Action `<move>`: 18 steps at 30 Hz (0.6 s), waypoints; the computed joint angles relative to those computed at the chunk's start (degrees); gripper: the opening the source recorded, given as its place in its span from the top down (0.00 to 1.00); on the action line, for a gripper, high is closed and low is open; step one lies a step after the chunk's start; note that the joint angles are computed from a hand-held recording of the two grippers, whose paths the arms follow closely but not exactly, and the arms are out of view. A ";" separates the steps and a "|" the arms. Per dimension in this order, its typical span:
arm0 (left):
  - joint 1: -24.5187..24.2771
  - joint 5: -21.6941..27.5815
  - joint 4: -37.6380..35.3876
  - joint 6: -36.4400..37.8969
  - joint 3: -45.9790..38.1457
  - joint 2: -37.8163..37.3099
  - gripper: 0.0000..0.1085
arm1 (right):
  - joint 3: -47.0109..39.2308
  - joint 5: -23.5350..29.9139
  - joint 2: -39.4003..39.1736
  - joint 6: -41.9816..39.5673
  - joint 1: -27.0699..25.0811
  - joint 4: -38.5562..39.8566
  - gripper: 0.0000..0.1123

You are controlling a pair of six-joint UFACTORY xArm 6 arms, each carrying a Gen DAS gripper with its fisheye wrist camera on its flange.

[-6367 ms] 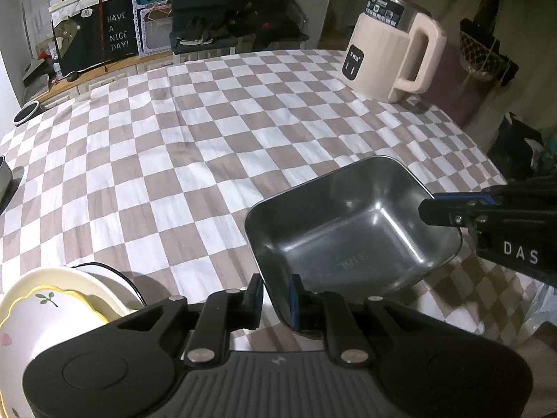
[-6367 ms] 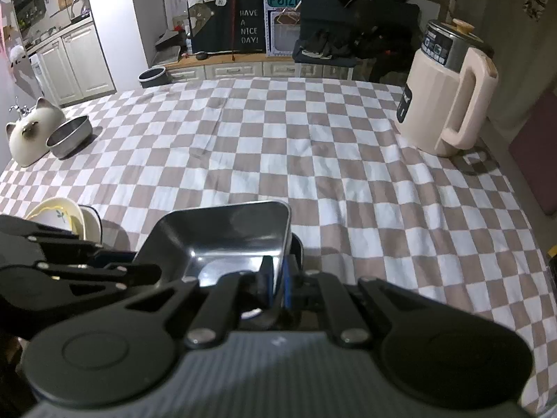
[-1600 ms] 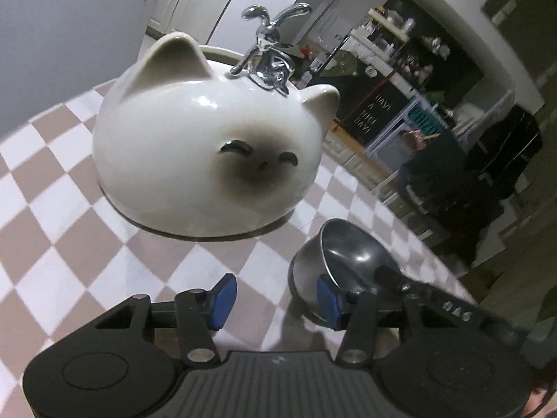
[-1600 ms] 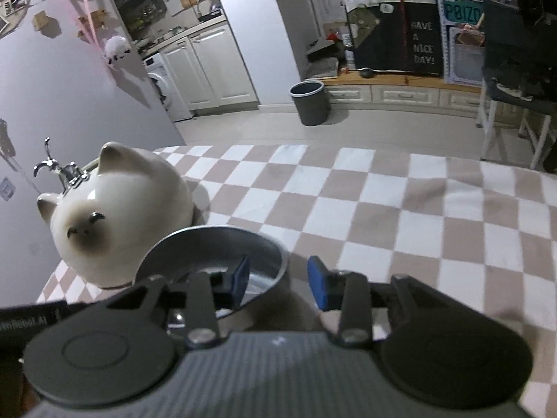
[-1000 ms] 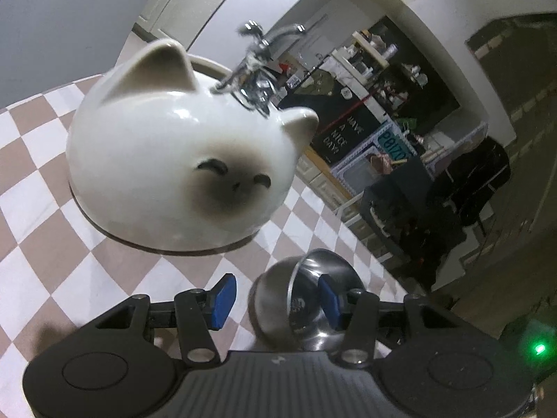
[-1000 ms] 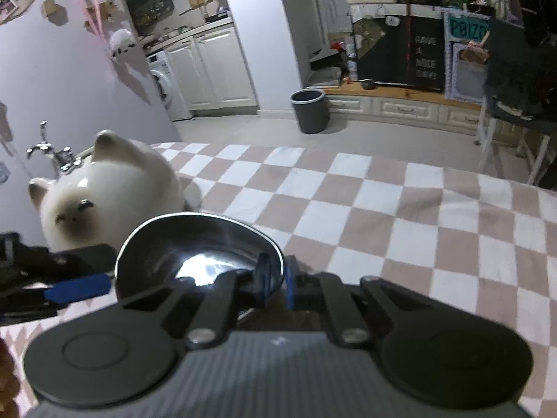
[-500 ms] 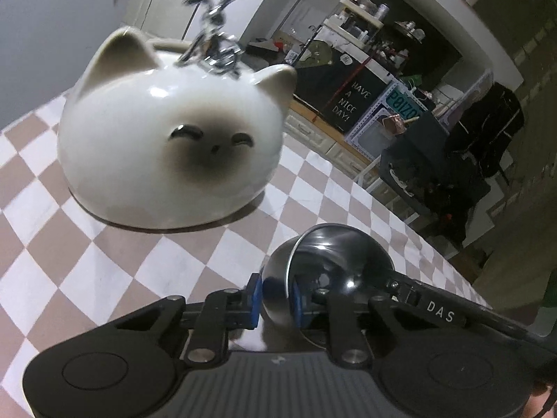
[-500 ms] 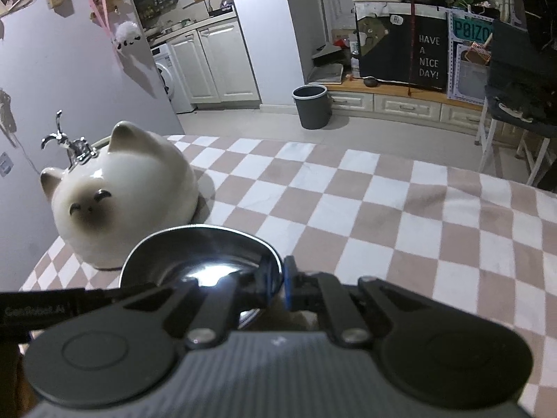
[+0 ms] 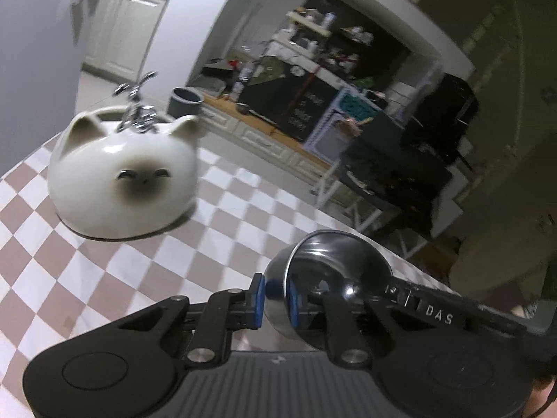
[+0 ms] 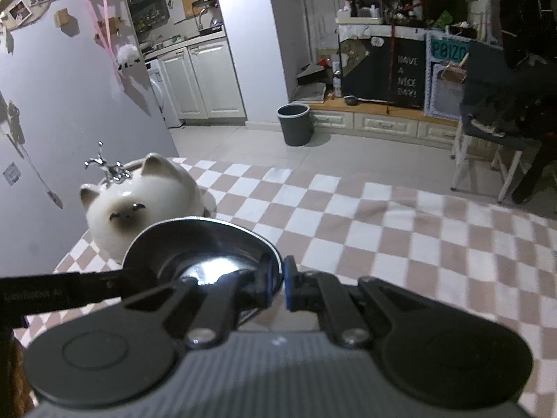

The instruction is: Organize plates and bowls

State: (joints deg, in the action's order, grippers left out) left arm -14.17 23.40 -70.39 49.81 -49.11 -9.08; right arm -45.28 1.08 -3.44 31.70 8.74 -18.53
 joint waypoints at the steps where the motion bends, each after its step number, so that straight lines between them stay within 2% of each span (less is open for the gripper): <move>1: -0.43 0.40 0.93 -0.57 1.14 -1.84 0.86 | 1.50 0.60 -2.23 0.86 -0.18 -0.81 0.93; 9: -3.52 3.24 6.68 -5.51 8.36 -14.06 0.88 | 13.12 7.81 -21.17 8.22 -0.41 -6.37 0.92; 15: -8.34 4.33 12.43 -9.80 13.05 -21.97 0.89 | 21.42 16.98 -38.13 9.26 0.36 -8.11 0.92; 18: -10.12 5.57 13.07 -9.82 14.78 -24.66 0.89 | 25.58 22.86 -47.95 7.43 1.06 -6.01 0.92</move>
State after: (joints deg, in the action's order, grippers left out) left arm -24.29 28.97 -57.32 39.99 -34.33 -33.74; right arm -19.70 23.95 -51.39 39.13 9.79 -24.54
